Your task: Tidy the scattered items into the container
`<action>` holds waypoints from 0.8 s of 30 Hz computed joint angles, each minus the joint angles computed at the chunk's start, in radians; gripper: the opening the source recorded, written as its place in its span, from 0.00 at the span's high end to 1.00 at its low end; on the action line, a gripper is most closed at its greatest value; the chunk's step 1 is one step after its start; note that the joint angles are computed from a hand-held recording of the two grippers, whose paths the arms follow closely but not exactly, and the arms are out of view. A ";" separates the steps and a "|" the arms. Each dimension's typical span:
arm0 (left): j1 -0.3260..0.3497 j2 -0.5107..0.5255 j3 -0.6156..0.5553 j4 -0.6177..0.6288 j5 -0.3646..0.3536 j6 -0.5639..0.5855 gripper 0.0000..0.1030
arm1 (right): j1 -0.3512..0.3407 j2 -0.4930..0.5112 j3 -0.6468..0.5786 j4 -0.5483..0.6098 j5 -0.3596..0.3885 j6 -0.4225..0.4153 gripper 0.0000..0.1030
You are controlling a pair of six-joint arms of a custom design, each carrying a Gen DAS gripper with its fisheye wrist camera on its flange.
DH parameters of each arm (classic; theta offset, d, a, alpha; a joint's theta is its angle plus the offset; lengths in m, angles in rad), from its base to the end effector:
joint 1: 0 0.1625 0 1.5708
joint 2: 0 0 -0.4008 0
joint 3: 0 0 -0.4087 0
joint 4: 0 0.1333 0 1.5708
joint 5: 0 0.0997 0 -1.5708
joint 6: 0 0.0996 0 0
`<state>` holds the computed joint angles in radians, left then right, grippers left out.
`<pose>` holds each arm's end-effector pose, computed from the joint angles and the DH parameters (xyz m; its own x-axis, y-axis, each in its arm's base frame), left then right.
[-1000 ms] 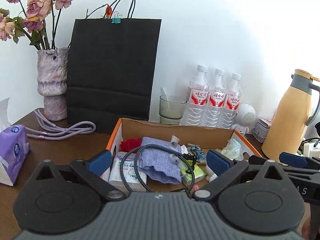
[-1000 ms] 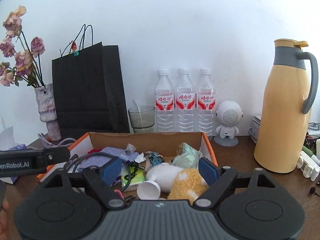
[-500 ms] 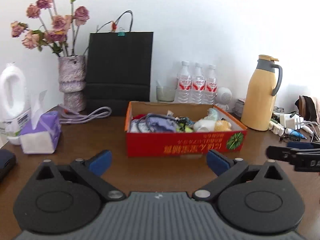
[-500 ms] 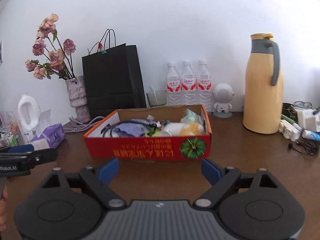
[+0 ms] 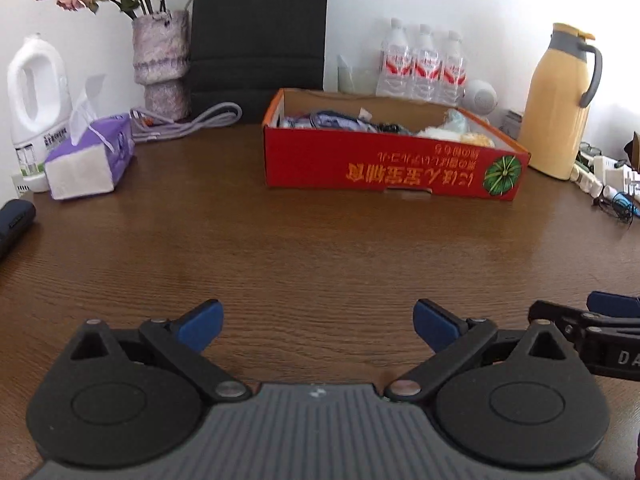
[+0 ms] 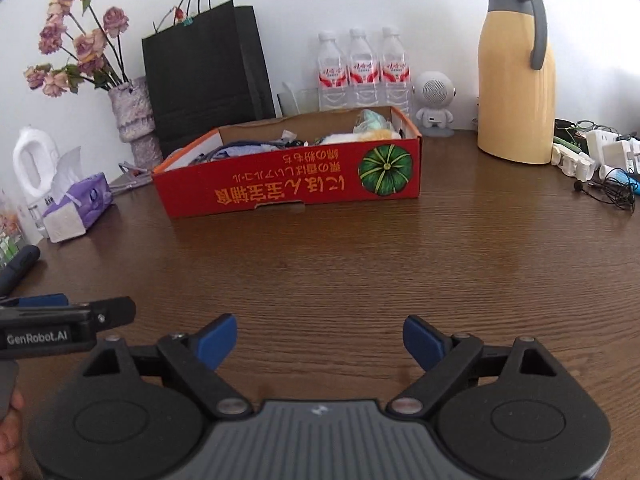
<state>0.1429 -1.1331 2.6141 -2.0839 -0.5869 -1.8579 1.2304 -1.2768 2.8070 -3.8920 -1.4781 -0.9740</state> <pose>-0.1846 -0.2450 0.0051 -0.7082 -0.2603 -0.6563 0.4165 0.5965 -0.6861 0.0431 -0.3052 0.1389 -0.7340 -0.3963 0.5516 -0.6626 0.5961 -0.4534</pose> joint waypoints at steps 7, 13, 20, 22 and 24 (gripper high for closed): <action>0.111 0.053 -0.021 -0.112 0.024 0.129 0.00 | 0.121 0.198 -0.106 -0.112 -0.154 0.027 0.13; 0.131 0.070 -0.030 -0.098 0.055 0.121 0.00 | 0.137 0.268 -0.130 -0.200 -0.202 0.029 0.00; 0.131 0.084 -0.029 -0.120 0.070 0.154 0.00 | 0.140 0.268 -0.136 -0.197 -0.209 0.035 0.00; 0.127 0.089 -0.031 -0.110 0.070 0.142 0.00 | 0.140 0.266 -0.136 -0.193 -0.209 0.033 0.00; 0.129 0.088 -0.026 -0.129 0.070 0.144 0.00 | 0.134 0.254 -0.134 -0.176 -0.200 0.024 0.00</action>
